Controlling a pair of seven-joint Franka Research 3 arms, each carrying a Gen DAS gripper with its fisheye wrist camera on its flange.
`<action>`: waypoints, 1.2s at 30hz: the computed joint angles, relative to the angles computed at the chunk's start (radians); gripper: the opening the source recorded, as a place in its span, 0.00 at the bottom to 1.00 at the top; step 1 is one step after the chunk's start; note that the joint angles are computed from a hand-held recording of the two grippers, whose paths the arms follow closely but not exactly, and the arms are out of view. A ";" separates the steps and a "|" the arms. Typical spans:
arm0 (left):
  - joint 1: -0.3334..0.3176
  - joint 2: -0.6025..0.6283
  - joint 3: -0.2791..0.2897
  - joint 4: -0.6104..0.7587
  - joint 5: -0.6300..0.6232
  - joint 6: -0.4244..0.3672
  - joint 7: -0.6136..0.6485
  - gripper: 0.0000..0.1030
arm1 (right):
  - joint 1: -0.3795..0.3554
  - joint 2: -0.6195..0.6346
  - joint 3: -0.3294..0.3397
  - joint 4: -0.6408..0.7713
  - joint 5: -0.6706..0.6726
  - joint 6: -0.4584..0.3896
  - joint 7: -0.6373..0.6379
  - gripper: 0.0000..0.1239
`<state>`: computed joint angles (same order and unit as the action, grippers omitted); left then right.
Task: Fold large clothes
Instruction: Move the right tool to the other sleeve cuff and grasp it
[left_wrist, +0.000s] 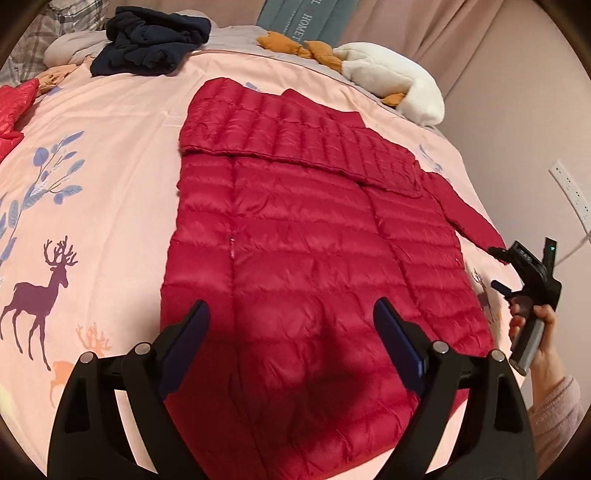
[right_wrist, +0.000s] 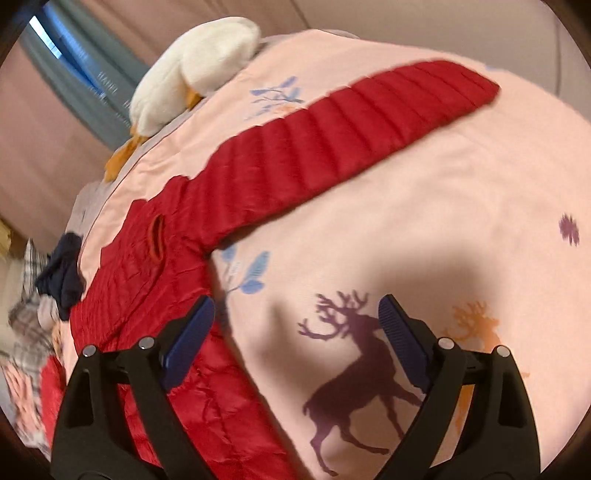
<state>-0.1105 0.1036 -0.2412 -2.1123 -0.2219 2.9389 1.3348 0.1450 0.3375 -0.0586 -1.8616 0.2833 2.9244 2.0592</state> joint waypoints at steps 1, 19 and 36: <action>0.000 -0.002 -0.002 -0.002 -0.002 0.001 0.008 0.87 | -0.025 0.005 0.029 0.000 0.040 -0.002 -0.022 0.74; -0.017 0.059 -0.007 0.070 0.075 -0.060 -0.050 0.87 | -0.275 0.156 0.327 0.157 0.526 0.146 -0.407 0.80; -0.033 0.125 -0.022 0.155 0.092 -0.125 -0.120 0.87 | -0.368 0.319 0.378 0.429 0.903 0.125 -0.708 0.79</action>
